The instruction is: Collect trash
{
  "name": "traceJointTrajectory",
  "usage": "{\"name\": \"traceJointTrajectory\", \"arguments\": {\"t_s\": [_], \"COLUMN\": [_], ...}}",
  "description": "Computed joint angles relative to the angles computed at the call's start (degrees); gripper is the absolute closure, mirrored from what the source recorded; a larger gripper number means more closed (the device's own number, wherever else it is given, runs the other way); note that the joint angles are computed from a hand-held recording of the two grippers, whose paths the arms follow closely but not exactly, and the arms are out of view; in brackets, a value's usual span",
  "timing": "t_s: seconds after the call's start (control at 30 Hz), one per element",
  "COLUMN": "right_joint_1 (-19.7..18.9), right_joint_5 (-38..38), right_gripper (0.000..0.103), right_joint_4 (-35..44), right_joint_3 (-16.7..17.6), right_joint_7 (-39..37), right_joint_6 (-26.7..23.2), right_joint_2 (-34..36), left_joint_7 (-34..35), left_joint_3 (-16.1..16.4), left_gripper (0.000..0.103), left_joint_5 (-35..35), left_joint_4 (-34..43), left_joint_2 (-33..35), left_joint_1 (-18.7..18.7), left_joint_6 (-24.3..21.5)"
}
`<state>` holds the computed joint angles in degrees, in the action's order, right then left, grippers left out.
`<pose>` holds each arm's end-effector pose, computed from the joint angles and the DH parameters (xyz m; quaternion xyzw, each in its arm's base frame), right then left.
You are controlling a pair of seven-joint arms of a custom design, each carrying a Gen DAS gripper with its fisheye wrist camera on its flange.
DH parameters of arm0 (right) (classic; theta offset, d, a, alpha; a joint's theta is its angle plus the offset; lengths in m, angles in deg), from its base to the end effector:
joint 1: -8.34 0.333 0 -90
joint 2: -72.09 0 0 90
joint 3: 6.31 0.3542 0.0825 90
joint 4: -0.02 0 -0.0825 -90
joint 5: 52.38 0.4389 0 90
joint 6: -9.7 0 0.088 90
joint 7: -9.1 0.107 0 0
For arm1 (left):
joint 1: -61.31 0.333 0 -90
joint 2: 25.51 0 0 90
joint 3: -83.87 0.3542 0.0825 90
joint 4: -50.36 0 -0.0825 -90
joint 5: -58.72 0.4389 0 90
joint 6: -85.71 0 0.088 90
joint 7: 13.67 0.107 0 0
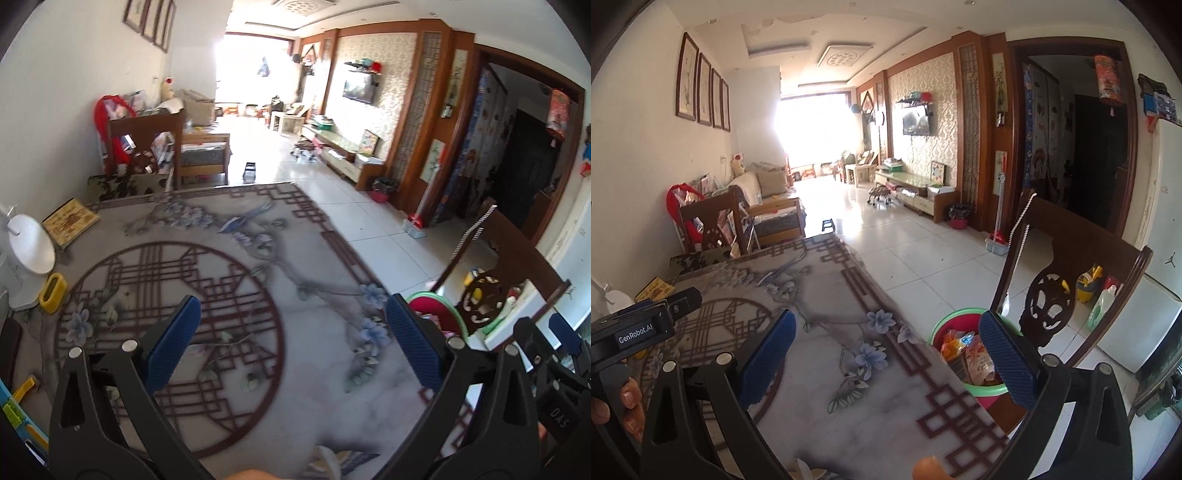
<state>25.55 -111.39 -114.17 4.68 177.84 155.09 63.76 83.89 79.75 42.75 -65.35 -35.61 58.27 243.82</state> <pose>0.5299 0.3031 0.6209 -0.5484 0.6682 -0.3645 0.3463 0.5985 -0.0671 0.6605 -0.6145 0.6486 -0.3782 0.2423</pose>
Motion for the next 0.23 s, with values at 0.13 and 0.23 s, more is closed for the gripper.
{"name": "traceJointTrajectory", "arguments": {"t_s": [0.13, 0.23], "right_joint_1": [1.41, 2.89], "right_joint_5": [8.71, 18.01], "right_gripper": [0.007, 0.007], "right_joint_4": [2.17, 5.51], "right_joint_3": [-1.58, -2.85], "right_joint_7": [-10.53, -20.78], "right_joint_6": [3.01, 3.55], "right_joint_2": [5.62, 12.47], "left_joint_7": [-6.13, -15.50], "left_joint_3": [-0.12, -0.46], "left_gripper": [0.005, 0.005], "left_joint_5": [6.25, 16.85], "left_joint_4": [-0.42, -1.25], "left_joint_2": [2.32, 4.47], "left_joint_1": [3.53, 7.33], "left_joint_6": [-2.73, -6.23]}}
